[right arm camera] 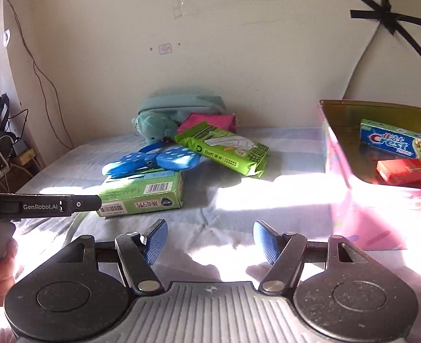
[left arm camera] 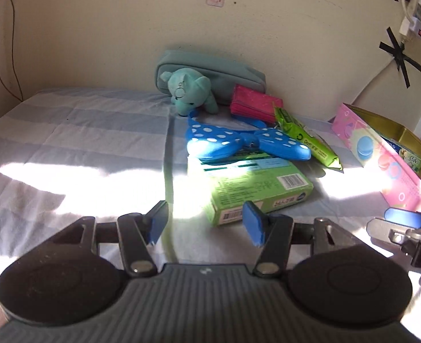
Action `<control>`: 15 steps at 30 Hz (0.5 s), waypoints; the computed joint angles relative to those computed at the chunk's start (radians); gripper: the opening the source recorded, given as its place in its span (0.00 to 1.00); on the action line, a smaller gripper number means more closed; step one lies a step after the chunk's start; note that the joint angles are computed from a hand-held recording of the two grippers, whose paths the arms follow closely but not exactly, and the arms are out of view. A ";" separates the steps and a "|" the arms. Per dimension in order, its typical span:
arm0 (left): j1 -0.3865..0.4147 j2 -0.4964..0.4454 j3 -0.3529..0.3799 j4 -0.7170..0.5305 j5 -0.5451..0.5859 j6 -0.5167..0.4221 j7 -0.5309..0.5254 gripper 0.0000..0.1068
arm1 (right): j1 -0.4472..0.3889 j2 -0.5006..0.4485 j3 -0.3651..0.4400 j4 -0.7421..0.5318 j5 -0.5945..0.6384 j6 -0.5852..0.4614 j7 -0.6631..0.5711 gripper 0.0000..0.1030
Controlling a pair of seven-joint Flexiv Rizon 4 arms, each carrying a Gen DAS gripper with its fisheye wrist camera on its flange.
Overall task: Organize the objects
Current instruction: 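Move the right gripper to the green-and-white box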
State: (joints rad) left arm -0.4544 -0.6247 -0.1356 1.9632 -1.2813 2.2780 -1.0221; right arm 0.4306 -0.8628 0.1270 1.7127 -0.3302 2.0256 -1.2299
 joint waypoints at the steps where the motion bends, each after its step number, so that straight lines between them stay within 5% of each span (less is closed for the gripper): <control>1: 0.018 0.013 0.000 0.024 0.034 -0.011 -0.046 0.56 | -0.010 -0.010 0.016 -0.016 -0.019 -0.012 0.003 0.58; 7: 0.120 0.034 0.015 0.058 0.288 -0.124 -0.286 0.56 | -0.073 -0.084 0.134 -0.141 -0.176 -0.124 0.012 0.58; 12: 0.060 -0.027 0.101 -0.039 0.244 -0.214 -0.254 0.56 | -0.143 -0.199 0.305 -0.303 -0.283 -0.271 -0.039 0.58; 15: 0.163 -0.030 0.037 -0.017 0.417 -0.206 -0.398 0.52 | -0.179 -0.271 0.425 -0.392 -0.299 -0.371 -0.114 0.61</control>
State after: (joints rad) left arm -0.2910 -0.6548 -0.0991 1.9464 -0.8642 2.0720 -1.4204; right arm 0.2520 -1.1335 0.5517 1.3209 -0.6297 1.6543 -1.3443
